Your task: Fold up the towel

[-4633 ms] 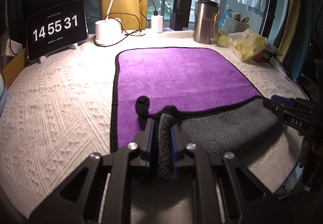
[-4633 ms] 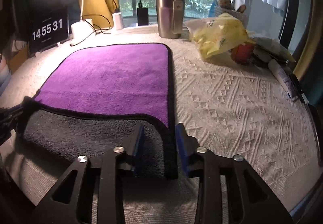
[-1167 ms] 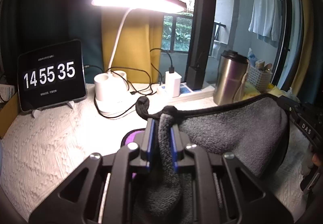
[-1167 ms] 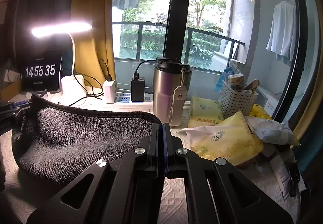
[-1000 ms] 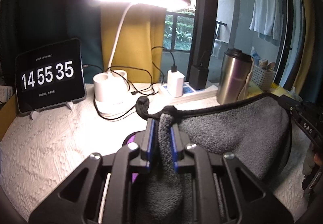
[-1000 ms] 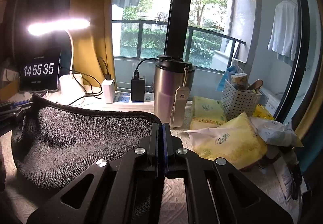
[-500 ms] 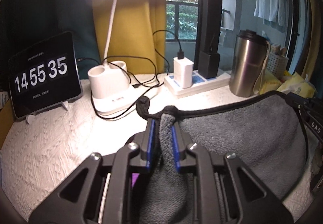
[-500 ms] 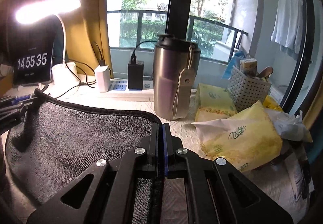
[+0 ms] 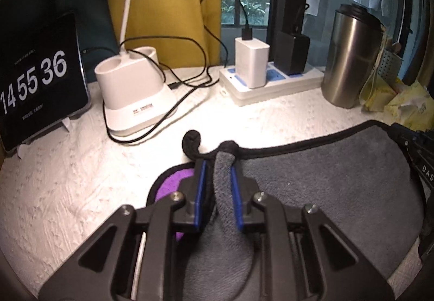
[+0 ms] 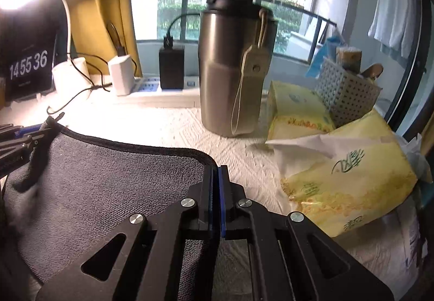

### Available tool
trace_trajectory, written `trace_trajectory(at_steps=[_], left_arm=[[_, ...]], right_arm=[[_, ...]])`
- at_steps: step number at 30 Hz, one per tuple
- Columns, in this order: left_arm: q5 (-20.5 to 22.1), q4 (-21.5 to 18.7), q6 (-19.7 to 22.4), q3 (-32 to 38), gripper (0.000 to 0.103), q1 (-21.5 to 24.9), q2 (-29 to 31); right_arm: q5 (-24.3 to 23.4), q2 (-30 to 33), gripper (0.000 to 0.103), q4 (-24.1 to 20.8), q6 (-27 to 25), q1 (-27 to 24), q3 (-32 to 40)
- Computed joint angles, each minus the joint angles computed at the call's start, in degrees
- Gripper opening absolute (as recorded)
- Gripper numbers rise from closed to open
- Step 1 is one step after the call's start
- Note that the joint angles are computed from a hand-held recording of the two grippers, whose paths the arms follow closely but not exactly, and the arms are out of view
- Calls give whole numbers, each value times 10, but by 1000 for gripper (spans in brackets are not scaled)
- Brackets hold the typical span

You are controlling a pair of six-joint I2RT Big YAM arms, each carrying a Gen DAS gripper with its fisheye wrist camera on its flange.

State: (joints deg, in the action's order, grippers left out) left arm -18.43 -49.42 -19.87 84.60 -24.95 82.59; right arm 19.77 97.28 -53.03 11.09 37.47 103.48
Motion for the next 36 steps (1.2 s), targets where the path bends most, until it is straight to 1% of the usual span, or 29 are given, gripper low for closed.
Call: trace_trajectory(at_steps=[3, 4, 9, 12, 13, 15, 16, 17, 20, 24, 26, 28, 36], left_arm=[[17, -37, -6, 21, 24, 5, 22], [21, -44, -11, 25, 24, 7, 26], [25, -41, -24, 21, 31, 11, 24], [26, -43, -39, 20, 44, 16, 24], [25, -37, -46, 15, 51, 17, 19], [25, -31, -54, 9, 59, 22, 9], [26, -29, -55, 7, 70, 24, 6], [24, -27, -57, 3, 77, 24, 1], [19, -29, -58, -3, 78, 20, -8], [16, -32, -62, -10, 78, 15, -16], [14, -33, -63, -17, 78, 14, -26], [12, -34, -64, -18, 79, 16, -31], [-4, -35, -66, -16, 80, 9, -46]], right_arm=[[10, 12, 4, -18, -2, 1, 14], [13, 16, 4, -26, -2, 2, 20], [13, 32, 4, -52, 2, 0, 39], [11, 39, 4, -66, 4, -1, 48], [10, 40, 4, -69, 5, -1, 49], [8, 43, 4, -75, 7, -2, 52], [8, 44, 4, -77, 10, -3, 53], [8, 43, 4, -77, 12, -3, 53], [6, 44, 5, -78, 14, -2, 53], [0, 42, 15, -80, 22, -5, 53], [-2, 39, 22, -78, 27, -5, 51], [-1, 35, 25, -74, 29, -4, 49], [5, 20, 27, -69, 27, 6, 49]])
